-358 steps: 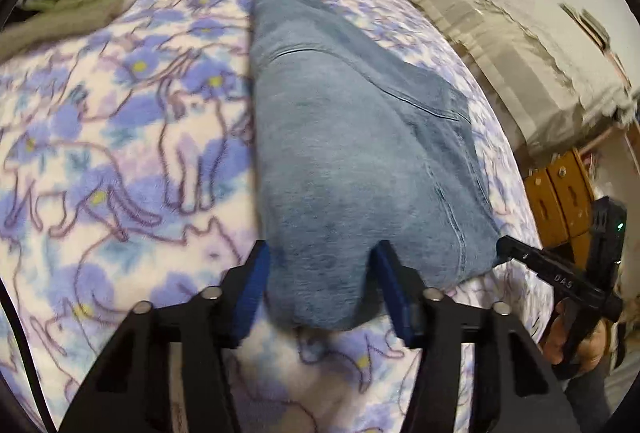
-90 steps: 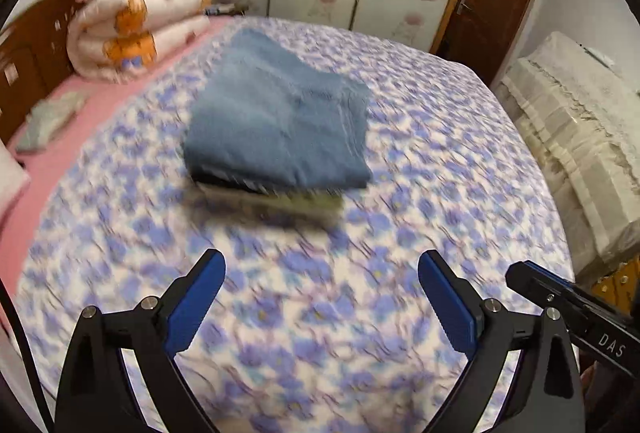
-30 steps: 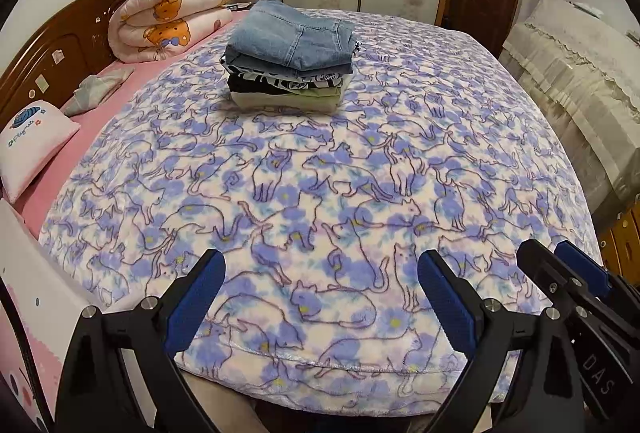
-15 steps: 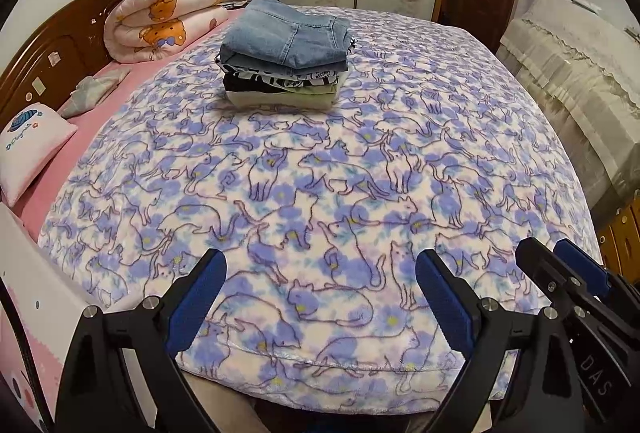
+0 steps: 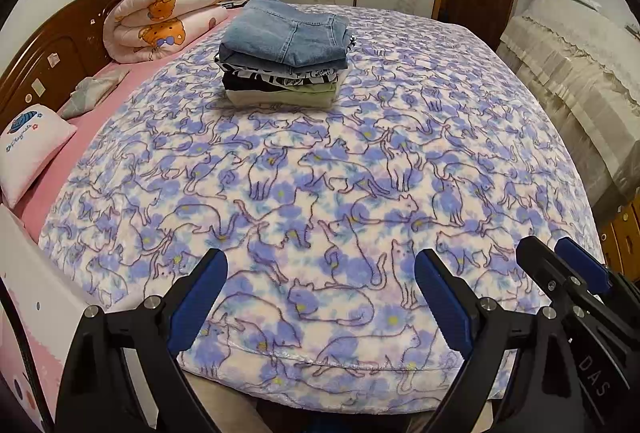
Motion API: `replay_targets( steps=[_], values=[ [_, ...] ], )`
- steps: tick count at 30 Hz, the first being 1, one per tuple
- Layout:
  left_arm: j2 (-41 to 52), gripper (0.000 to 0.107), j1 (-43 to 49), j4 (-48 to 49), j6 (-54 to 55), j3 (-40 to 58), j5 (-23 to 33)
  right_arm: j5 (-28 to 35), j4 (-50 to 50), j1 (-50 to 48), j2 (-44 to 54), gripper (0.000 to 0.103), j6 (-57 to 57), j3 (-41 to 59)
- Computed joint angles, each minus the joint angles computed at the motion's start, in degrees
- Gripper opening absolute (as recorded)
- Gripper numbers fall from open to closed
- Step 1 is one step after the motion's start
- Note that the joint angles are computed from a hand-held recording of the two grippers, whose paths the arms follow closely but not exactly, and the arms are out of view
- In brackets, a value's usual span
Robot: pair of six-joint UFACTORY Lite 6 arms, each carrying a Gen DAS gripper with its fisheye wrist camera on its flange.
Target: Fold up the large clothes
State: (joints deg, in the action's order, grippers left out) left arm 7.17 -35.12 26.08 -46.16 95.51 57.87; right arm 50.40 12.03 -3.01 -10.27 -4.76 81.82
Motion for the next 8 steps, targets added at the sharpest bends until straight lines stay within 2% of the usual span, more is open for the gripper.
replay_targets(
  steps=[8],
  values=[
    [0.24,0.093,0.19,-0.32,0.27,0.35,0.03,-0.25,-0.26,0.18,-0.16,0.052,0.24,-0.30]
  ],
)
